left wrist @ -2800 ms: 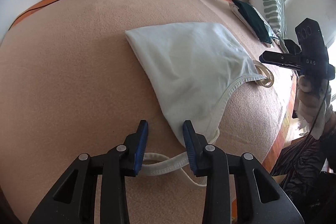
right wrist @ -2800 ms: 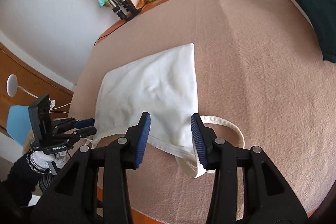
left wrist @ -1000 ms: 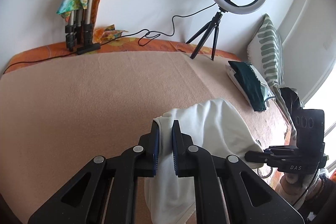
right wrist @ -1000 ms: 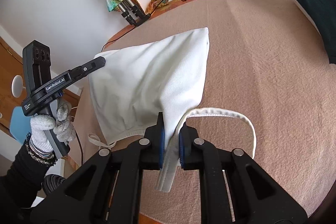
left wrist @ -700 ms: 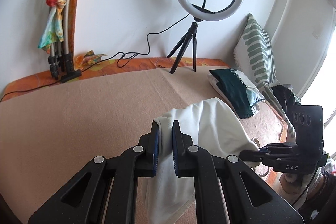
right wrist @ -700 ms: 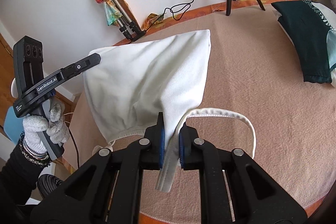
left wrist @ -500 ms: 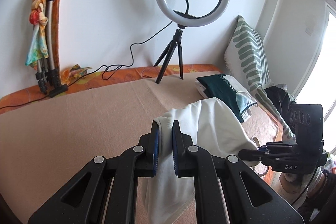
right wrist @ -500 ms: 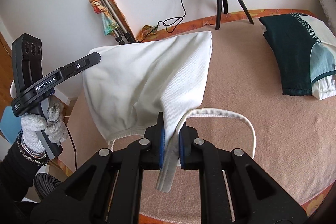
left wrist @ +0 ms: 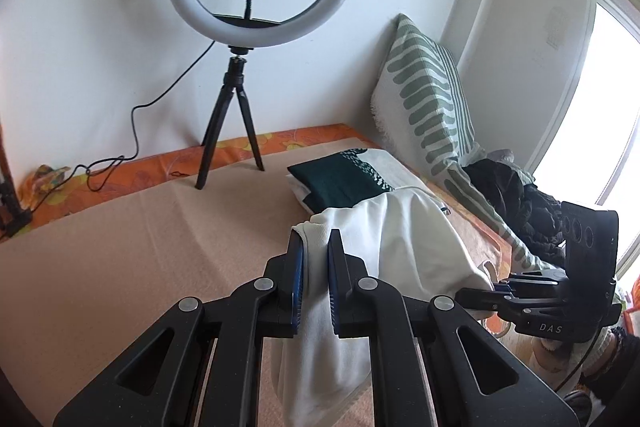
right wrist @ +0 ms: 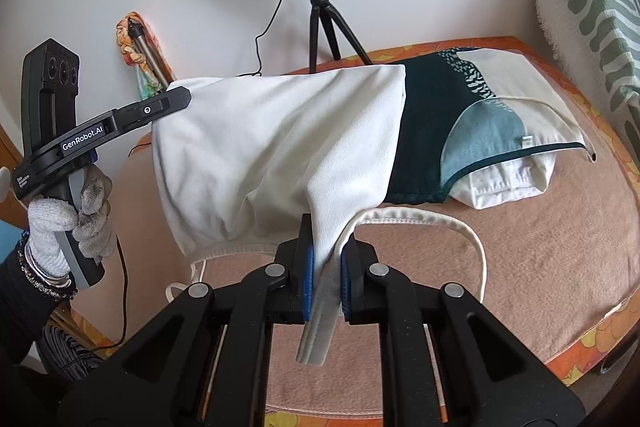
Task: Fold small clothes
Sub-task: 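Lift the folded camisole with both tools and carry it onto the dark green garment stack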
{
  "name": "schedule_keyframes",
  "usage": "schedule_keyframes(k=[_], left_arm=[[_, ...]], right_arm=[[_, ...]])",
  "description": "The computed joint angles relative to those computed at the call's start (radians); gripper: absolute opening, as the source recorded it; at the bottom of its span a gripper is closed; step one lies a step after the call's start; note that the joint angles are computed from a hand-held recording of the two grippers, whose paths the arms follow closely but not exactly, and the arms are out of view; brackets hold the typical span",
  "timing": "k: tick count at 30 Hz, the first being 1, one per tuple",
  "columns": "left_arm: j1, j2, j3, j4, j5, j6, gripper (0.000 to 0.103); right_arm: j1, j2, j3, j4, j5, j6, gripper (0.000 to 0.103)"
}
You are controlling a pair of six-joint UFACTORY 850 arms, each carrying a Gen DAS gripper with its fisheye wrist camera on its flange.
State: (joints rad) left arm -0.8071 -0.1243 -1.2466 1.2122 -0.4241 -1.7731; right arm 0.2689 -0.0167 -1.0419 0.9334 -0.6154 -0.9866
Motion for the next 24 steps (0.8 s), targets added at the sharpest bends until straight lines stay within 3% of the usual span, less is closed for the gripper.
schedule_keyframes(k=[7, 14, 24], left_arm=[[0.028, -0.177, -0.217, -0.055, 0.061, 0.099, 0.009], [0.058, -0.365, -0.468, -0.222, 0.050, 0.323, 0.009], [0.079, -0.555, -0.726, -0.310, -0.028, 0.435, 0.009]], right_arm=[[-0.102, -0.058, -0.085, -0.060, 0.030, -0.022, 0.011], [-0.161, -0.186, -0.235, -0.132, 0.078, -0.013, 0.011], [-0.202, -0.398, -0.473, -0.187, 0.065, -0.001, 0.011]])
